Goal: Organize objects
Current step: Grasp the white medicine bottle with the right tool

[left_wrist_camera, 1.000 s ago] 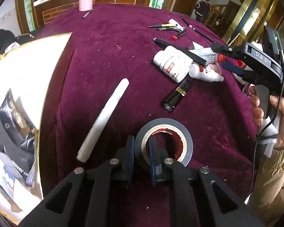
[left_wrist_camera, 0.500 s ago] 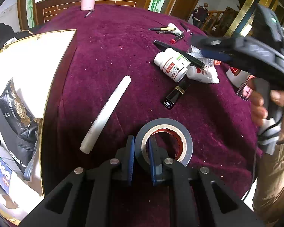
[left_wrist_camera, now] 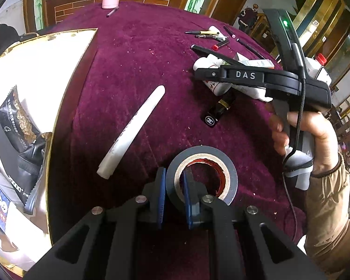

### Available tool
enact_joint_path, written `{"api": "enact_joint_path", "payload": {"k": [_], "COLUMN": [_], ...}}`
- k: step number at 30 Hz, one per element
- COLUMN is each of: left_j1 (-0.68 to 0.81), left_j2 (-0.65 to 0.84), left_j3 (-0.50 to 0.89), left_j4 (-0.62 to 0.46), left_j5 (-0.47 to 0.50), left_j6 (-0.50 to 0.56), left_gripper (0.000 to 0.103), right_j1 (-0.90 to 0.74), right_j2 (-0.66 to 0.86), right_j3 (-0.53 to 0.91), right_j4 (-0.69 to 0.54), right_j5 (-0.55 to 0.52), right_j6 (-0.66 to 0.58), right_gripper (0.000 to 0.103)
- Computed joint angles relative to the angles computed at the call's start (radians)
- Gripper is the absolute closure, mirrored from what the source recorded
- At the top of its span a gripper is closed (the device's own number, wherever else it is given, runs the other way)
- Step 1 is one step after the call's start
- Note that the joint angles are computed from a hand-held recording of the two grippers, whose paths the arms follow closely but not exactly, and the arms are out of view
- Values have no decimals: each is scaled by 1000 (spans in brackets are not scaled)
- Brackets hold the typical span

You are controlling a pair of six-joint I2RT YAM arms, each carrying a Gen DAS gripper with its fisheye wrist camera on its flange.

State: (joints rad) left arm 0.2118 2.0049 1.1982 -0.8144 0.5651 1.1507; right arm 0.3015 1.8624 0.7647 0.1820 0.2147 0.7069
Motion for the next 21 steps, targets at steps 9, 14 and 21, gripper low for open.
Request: {"api": "enact_joint_path", "payload": {"k": [9, 14, 21], "left_j1": [2, 11, 46], "left_j2": [-26, -38, -55], "left_j3": [-3, -8, 24], "left_j4": [4, 12, -17], "left_j5": [30, 36, 74], "left_j6": [-19, -27, -21], "left_gripper": [89, 89, 89], "right_j1": [32, 46, 79], "right_j2": [-67, -57, -105], "right_j3": [-69, -57, -90], "right_j4": [96, 100, 135], "right_j5": [-2, -12, -16], "right_j6": [-18, -23, 9], "right_gripper": [64, 64, 64]}}
